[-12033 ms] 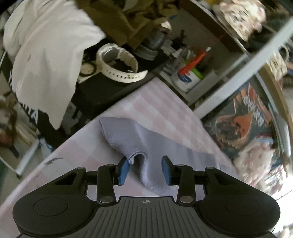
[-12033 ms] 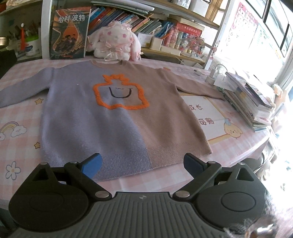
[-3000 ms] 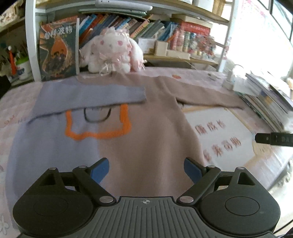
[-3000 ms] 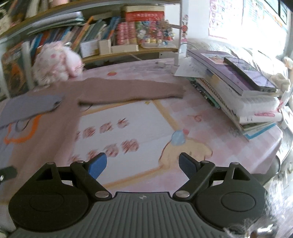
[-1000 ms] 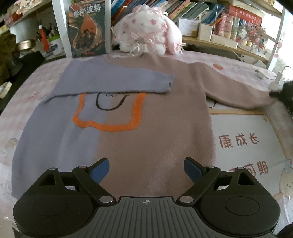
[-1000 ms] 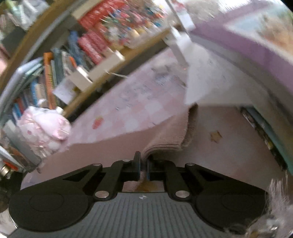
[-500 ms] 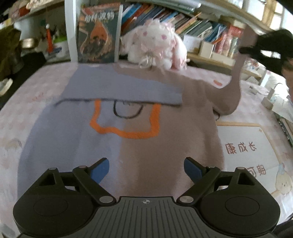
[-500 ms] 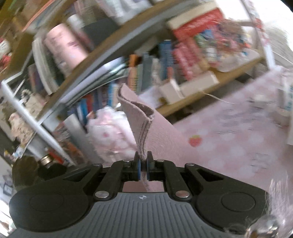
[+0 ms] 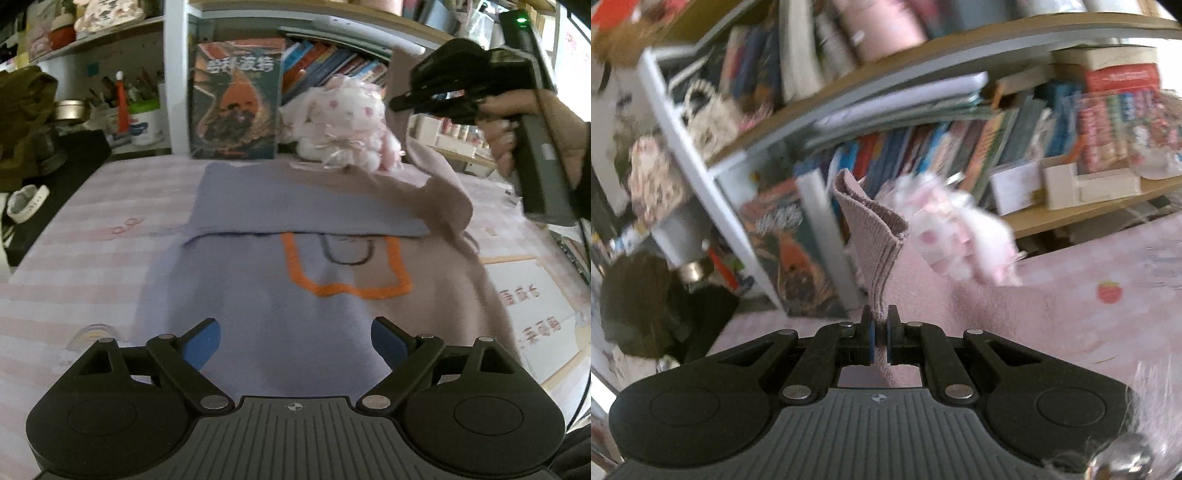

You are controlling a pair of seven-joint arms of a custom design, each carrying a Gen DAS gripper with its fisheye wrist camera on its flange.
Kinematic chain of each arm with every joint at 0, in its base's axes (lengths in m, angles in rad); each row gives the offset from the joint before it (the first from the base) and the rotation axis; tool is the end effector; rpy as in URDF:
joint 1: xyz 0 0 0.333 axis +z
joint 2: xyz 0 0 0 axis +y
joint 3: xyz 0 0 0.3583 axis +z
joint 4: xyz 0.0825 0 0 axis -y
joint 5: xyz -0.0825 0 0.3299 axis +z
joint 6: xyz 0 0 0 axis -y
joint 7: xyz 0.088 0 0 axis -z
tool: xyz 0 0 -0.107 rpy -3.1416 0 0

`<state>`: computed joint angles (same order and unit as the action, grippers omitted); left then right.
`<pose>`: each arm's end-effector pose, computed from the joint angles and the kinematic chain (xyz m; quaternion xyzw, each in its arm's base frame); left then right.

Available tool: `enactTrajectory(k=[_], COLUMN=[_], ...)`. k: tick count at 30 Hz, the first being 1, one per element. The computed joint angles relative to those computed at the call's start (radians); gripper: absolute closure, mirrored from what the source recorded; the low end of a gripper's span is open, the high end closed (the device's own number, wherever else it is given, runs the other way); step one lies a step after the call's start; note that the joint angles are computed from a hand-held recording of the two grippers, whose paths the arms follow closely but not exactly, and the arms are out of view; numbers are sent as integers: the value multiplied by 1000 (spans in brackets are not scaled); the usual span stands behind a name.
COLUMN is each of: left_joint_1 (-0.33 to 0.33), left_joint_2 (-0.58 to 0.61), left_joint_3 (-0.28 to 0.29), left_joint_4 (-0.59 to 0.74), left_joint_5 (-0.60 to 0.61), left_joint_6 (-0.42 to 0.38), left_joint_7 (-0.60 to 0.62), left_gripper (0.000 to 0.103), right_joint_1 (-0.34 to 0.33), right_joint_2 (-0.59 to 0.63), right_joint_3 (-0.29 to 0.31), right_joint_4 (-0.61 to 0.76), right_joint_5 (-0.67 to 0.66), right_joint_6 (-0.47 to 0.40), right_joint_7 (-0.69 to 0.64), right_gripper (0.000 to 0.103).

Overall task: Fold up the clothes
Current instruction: 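Pinch the pink sleeve cuff with the right tool and lift it, then lay the pink sleeve across the sweater body and open the right tool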

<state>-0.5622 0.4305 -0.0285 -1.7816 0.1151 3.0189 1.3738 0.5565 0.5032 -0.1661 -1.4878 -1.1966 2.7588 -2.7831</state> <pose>0.5587 -0.3807 0.4822 -0.4714 0.7895 -0.3534 0.1718 0.6259 0.3303 0.5083 -0.4360 0.7379 -0.2805 0.4321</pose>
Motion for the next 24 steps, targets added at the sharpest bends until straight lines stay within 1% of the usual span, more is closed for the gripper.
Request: enactTrajectory(k=[2,4,7,11,16,19,20,21,22,23,24], left_joint_1=[34,64,94,126,154,171,178,185,192,200,207], left_joint_2=[-11,-20,-29,-40,-49,-49,-47,-45,-43,-40,-38], left_joint_3=[-20,-38,-52,-66,-81,-96,-104,-113,-123,-133,-144], left_joint_4=[-16,-30,-45,-66,-84,-86,-85,-83,-81,-78,-75], left_joint_5=[-10,-23,-38,-62,-95,-117,-125,-133,-142,-152,-162], left_joint_6=[-2,-3,-3,4,16,26,29,32,35,37,38], left_joint_7=[26,55,90,128,168,196,209,224,239,256,272], left_gripper=[12,12,12,12,12,12,12,12,12,12,11], right_joint_1=[-5,0,6,7,15,21,22,21,17,13,9], right_joint_2=[69,136,237,349,475,550,577,603,611,602,574], right_joint_3=[32,46,67,93,108,112,114,117,124,129,136], right_joint_4=[91,182,324,479,662,787,837,885,898,877,820], right_joint_5=[76,154,266,407,551,634,663,695,723,747,760], right_joint_6=[-39,-78,-143,-218,-312,-380,-405,-429,-427,-406,-363], right_joint_7=[-96,-190,-333,-491,-671,-771,-805,-839,-866,-885,-895], right_gripper=[98,98,98,98,97,94,90,82,77,69,61])
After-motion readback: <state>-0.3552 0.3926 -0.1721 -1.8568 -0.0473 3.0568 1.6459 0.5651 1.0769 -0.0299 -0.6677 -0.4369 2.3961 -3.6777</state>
